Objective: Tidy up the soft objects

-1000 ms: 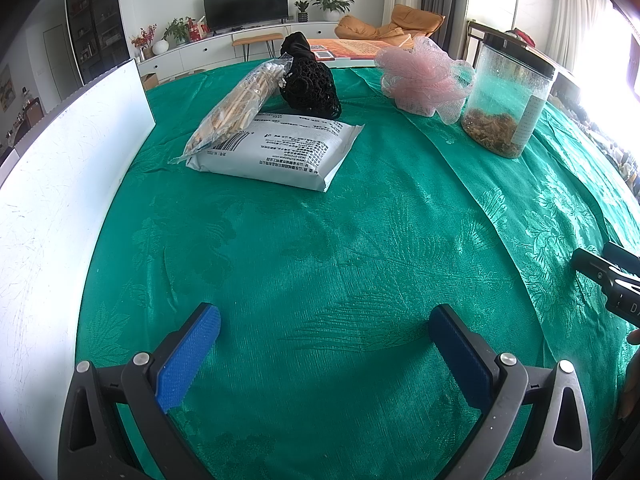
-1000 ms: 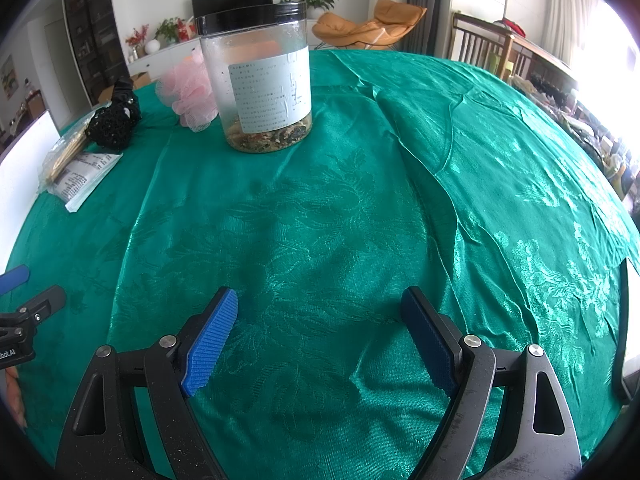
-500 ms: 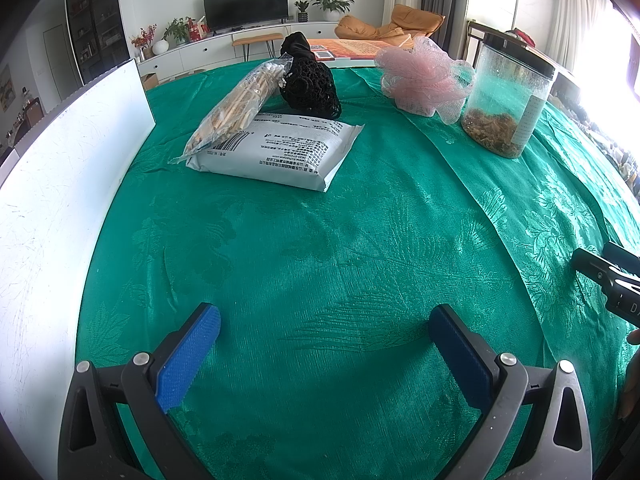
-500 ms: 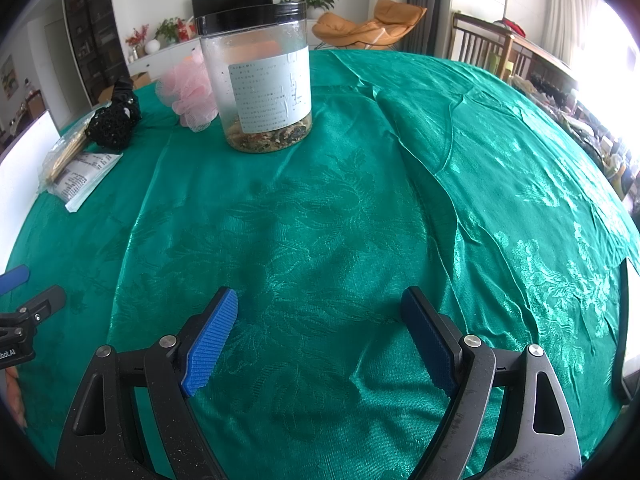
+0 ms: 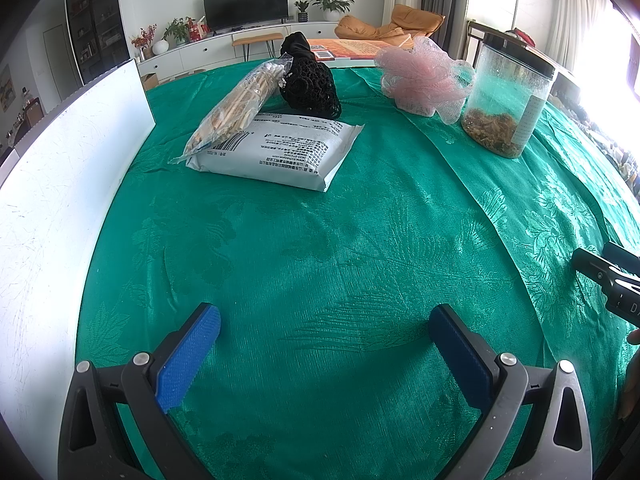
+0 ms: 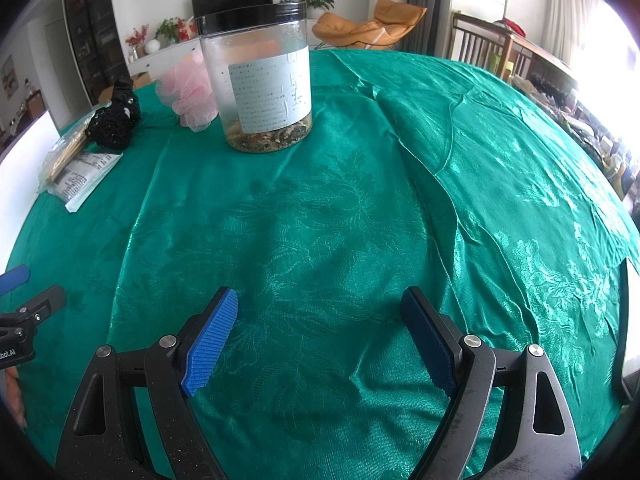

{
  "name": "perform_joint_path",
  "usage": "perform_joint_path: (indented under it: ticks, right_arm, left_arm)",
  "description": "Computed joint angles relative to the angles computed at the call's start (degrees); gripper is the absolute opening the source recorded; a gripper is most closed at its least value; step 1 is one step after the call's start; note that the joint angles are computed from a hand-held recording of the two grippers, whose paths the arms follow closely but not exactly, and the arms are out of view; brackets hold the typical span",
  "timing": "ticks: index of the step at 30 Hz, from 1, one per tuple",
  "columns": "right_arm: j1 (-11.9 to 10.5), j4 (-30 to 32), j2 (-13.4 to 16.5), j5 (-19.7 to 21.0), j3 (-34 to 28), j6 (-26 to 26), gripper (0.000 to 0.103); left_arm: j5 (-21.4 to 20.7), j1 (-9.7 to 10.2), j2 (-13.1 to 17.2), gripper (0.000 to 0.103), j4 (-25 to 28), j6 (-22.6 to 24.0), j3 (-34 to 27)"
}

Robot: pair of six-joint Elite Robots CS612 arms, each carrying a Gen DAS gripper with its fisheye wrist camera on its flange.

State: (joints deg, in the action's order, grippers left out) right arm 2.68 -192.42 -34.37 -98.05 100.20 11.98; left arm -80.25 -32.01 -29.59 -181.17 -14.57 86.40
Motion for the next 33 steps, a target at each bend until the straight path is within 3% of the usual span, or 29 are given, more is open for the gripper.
perform_joint_path:
  ticks: [7,10,15,20,25,27,29,31,32,33]
  right_arm:
    - [0.00,0.00,0.00,0.00,0.00,0.00,0.086]
    - [0.00,0.00,0.00,0.00,0.00,0.00,0.086]
    - [0.01,0.00,0.00,0.00,0.00,0.02,0.086]
    - [0.02,0.01,0.00,0.02,-0.01,0.02,0.086]
    - [0.03,0.01,0.01,-0.01,-0.01,0.05,0.087]
    - [0.04,0.01,0.02,-0.02,-0.02,0.06,0.087]
    - [0.05,0.02,0.02,-0.05,-0.02,0.06,0.087]
    - [0.06,0.03,0.02,-0.08,-0.03,0.04,0.087]
    - [0.11,0.06,0.03,-0.15,-0.04,0.02,0.087]
    - [0.15,0.07,0.03,-0.21,-0.04,0.01,0.087]
  left_arm:
    - [-0.11,0.00,-0.19,0.103,0.42,0.39,0.10]
    - [-3.79,0.74,-1.35,0.103,4.03,1.32,-0.26]
    - [-2.62,1.85,-3.15,0.103,-0.14,0.15,-1.39]
    - [-4.32,4.52,-1.05,0.103,8.84,-0.27,-11.21]
    - [-9.64,7.19,4.92,0.100,28.53,-0.30,-25.10]
    - [-11.13,7.74,6.49,0.095,31.02,-0.58,-27.58]
    - [-12.39,8.11,7.23,0.089,30.00,-1.04,-28.23]
    - [-15.53,8.66,7.75,0.061,28.25,-0.54,-28.64]
    - [-15.79,8.73,7.74,0.039,28.46,-0.21,-28.78]
    - [-15.82,8.81,7.52,0.033,27.63,-0.07,-28.39]
